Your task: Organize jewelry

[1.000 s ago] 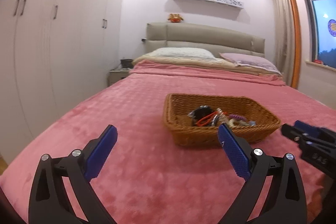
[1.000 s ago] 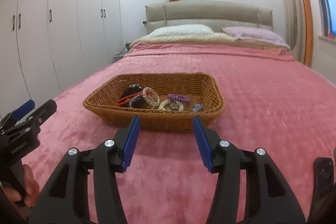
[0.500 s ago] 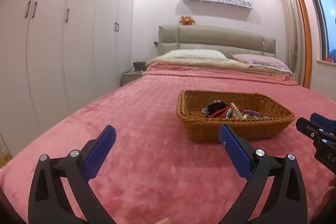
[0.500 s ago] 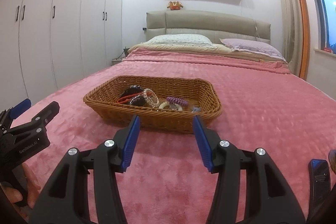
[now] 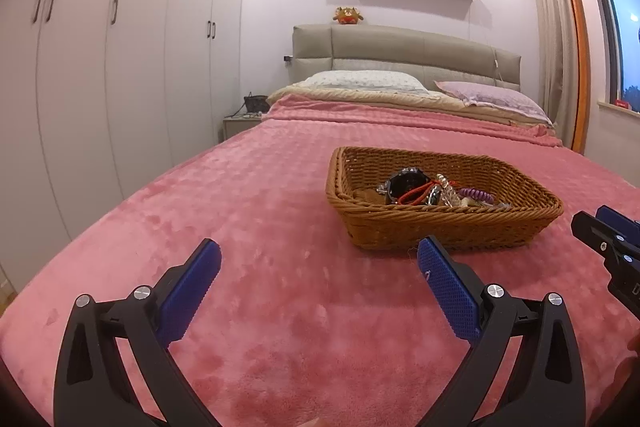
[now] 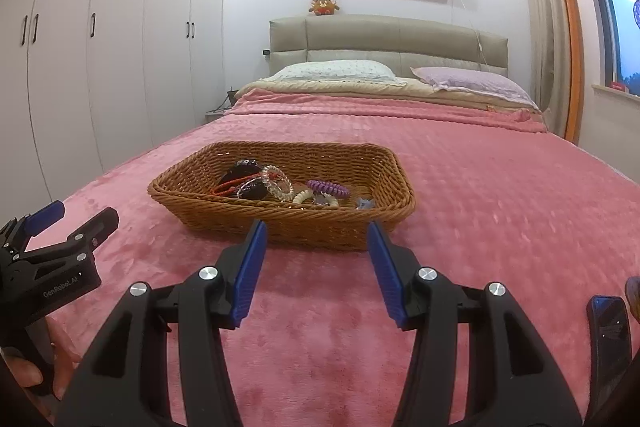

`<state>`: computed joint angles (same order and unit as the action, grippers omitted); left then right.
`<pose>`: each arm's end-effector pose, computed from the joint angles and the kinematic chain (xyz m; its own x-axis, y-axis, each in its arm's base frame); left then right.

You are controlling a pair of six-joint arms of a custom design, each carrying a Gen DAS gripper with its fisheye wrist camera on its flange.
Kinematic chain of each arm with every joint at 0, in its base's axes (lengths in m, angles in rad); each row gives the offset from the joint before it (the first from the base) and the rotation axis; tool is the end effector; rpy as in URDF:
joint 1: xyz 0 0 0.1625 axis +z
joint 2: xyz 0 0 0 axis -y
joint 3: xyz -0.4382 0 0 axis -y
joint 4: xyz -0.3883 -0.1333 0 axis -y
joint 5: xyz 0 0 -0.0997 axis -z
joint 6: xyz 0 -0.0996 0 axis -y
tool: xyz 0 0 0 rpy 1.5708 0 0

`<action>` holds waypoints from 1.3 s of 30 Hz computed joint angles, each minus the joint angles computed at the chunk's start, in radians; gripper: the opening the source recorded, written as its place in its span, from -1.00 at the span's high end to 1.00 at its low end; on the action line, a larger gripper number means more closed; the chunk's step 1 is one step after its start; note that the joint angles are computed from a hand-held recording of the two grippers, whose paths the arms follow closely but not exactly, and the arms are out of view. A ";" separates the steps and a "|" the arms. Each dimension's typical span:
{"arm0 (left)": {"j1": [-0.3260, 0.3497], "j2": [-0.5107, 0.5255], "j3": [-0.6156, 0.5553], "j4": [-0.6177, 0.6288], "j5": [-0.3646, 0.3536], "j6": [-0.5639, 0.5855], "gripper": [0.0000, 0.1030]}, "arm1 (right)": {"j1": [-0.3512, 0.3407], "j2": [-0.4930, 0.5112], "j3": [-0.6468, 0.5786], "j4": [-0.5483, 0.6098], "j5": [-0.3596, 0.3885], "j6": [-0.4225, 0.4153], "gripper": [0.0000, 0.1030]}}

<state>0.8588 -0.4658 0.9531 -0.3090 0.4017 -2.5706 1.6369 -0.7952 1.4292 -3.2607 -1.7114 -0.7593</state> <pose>-0.3231 -0.7188 0.0725 -0.6843 -0.2895 -0.6692 0.5773 0.3455 -0.7398 0.1689 -0.7450 0.2836 -0.7000 -0.2974 0.6492 -0.7093 0.3952 -0.5838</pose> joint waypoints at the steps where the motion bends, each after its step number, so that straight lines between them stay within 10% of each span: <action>1: 0.000 0.005 -0.010 0.012 -0.004 -0.008 -0.85 | 0.000 0.000 -0.001 0.001 0.000 0.001 0.05; 39: -0.012 0.031 -0.048 0.060 -0.026 -0.006 -0.85 | 0.006 0.003 0.012 -0.028 -0.009 -0.025 -0.18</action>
<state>0.8472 -0.4344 0.9047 -0.2493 0.3755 -2.5767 1.6426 -0.7923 1.4408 -3.2882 -1.7200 -0.7848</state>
